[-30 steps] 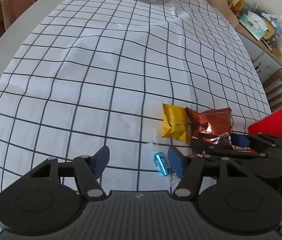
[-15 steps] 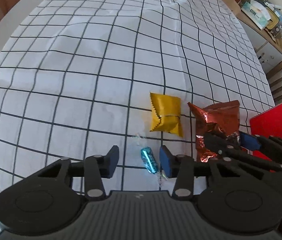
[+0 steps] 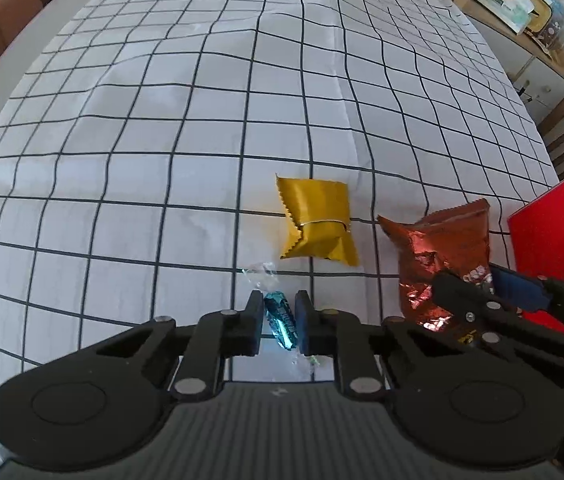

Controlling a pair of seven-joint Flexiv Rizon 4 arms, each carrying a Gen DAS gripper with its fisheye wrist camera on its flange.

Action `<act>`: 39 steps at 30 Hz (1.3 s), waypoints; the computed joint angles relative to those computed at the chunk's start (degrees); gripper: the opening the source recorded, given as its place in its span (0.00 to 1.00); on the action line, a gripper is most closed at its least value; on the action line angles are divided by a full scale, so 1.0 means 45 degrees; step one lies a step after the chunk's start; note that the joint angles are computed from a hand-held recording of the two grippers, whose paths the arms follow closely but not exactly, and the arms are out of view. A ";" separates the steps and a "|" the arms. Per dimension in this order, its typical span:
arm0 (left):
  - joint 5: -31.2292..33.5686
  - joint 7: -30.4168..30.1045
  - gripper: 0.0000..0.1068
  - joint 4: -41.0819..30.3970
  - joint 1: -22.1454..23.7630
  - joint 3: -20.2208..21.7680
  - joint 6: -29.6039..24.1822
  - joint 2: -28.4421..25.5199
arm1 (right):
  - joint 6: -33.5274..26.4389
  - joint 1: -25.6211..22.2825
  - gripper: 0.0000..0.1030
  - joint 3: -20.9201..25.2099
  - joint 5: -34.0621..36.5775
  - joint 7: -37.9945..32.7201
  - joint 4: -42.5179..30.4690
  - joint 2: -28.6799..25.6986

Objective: Organize snacks
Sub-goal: 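Grasp the red Oreo bag with the right tool while the left tool grasps the blue candy, then carry the Oreo bag and blue candy over the red box and lower them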

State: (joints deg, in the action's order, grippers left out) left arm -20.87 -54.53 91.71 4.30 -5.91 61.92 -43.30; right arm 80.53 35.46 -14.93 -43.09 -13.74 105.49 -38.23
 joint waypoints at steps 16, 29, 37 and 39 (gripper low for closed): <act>-0.1384 0.1142 0.10 0.1261 0.1109 -0.0784 0.0413 0.0644 | 0.0861 0.1166 0.28 -0.1206 -0.0696 0.1928 0.1122 0.0582; -0.3498 0.2882 0.10 0.2821 0.1562 -0.1259 0.0033 0.2461 | 0.2068 0.3782 0.28 -0.4457 -0.3397 0.5177 0.3270 0.2421; -0.5243 0.4287 0.10 0.3921 0.1095 -0.1111 -0.0221 0.4067 | 0.2185 0.4743 0.28 -0.6393 -0.8023 0.8645 0.4300 0.4356; -0.5543 0.4498 0.10 0.4145 0.0819 -0.0963 -0.0308 0.4431 | 0.1949 0.4600 0.28 -0.6351 -0.9151 0.9411 0.4452 0.4879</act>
State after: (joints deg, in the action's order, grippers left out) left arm -45.81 -34.29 110.36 7.98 -10.25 60.54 -23.36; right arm 89.30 56.16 -43.51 -84.27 28.61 125.53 -16.28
